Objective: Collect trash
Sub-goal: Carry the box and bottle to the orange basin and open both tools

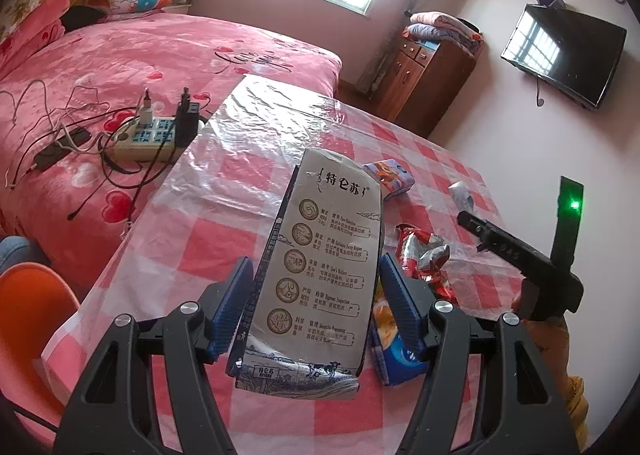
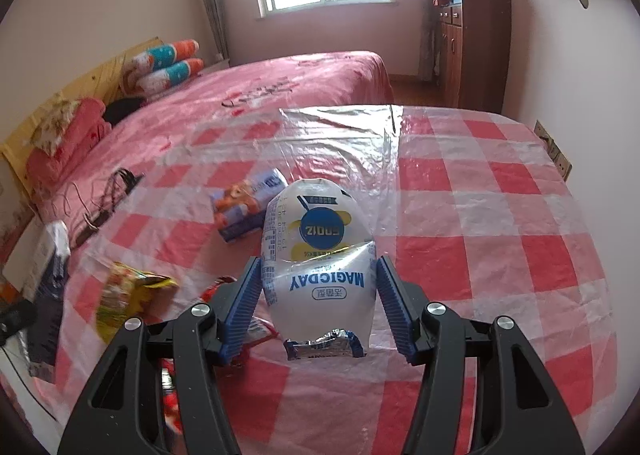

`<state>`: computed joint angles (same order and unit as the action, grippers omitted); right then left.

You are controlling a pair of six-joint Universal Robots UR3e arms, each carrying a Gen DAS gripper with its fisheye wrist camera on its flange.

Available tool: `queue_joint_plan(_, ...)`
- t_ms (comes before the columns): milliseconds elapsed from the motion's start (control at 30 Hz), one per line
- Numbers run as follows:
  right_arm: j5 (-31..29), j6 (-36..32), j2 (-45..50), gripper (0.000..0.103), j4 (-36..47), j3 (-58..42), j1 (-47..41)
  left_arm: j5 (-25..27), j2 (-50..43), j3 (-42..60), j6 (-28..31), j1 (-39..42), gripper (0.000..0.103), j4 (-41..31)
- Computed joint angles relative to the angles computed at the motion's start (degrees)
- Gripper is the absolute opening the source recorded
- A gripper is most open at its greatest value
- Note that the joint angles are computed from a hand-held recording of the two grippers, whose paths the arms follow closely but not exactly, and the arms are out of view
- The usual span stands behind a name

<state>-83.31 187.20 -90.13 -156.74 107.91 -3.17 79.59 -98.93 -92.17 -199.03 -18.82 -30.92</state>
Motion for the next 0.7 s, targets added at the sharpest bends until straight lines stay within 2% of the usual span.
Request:
queue_joint_plan(367, 3.52, 2.45, -1.49, 0.059, 2.61, -2.37, 5.44, -4.06, 9.67, -12.38, 1.51, 6.19, 0.066, 2.14)
queue_joint_plan(533, 4.82, 2.80, 1.44, 0.059, 4.05, -7.14, 11.59, -6.14, 15.31, -19.11, 1.91, 10.86, 0.066, 2.76)
queue_joint_plan(700, 9.49, 4.40, 6.87, 0.059, 7.02, -14.62, 18.39, -8.41, 22.10, -26.30, 2.60, 16.78, 0.066, 2.33)
